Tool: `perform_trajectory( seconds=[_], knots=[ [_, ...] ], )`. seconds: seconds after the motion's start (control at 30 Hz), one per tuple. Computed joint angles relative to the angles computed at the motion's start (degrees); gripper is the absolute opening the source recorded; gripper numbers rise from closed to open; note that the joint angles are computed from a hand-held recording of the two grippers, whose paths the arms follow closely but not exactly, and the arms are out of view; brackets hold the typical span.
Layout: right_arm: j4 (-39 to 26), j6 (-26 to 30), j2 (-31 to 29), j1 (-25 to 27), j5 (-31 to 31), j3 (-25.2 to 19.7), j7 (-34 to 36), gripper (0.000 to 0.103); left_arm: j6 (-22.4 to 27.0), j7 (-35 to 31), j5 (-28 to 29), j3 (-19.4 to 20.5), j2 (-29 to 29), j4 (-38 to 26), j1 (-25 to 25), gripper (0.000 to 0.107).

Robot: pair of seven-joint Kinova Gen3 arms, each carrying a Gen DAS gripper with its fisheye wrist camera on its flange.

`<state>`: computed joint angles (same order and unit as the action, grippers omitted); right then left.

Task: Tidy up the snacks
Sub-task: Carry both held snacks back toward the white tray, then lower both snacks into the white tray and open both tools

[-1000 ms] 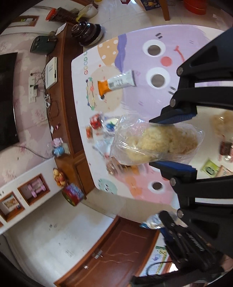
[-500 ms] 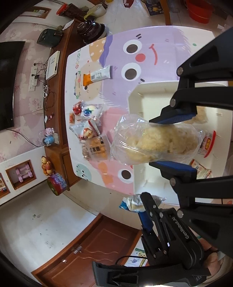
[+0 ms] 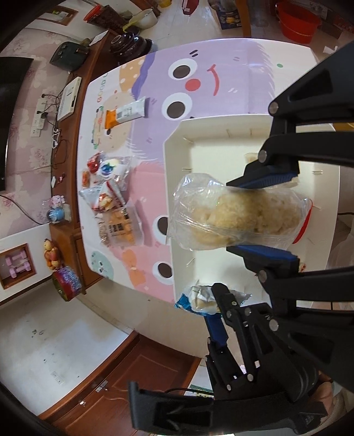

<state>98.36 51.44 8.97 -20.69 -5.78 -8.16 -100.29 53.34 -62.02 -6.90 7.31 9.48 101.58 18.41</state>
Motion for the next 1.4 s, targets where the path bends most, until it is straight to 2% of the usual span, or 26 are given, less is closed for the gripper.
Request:
perform_trajectory(
  seconds=[0.4,0.43,0.5,0.53,0.57,0.73,1.4],
  knots=[
    [-0.73,3.31,3.18,-1.72,2.71,0.2,-3.24,0.038,2.19,-3.05,4.18,-0.1,2.43,0.27,-1.16,0.028],
    [-1.08,3.84,3.5,-1.87,2.91,0.19,-3.43,0.039,2.48,-3.12,4.46,-0.15,2.64,0.21,-1.26,0.032],
    [-1.83,5.59,4.58,-2.5,3.77,0.25,-4.36,0.039,3.19,-2.78,4.44,-0.29,2.91,-0.03,-1.17,0.055],
    [-1.91,6.01,4.87,-2.36,3.39,0.22,-4.27,0.04,3.55,-2.23,4.16,-0.38,3.03,-0.1,-0.95,0.076],
    [-1.91,6.13,4.99,-2.13,2.96,0.2,-4.07,0.04,3.63,-1.46,3.63,-0.53,2.95,0.02,-0.67,0.079],
    [-1.54,6.07,4.72,-2.22,3.24,0.35,-4.7,0.044,3.3,-1.14,3.66,-0.55,2.34,0.5,-0.94,0.08],
    [-0.3,6.08,3.45,-2.08,3.39,0.25,-5.19,0.045,3.12,1.66,0.89,-0.04,1.49,0.55,0.46,0.08]
  ],
)
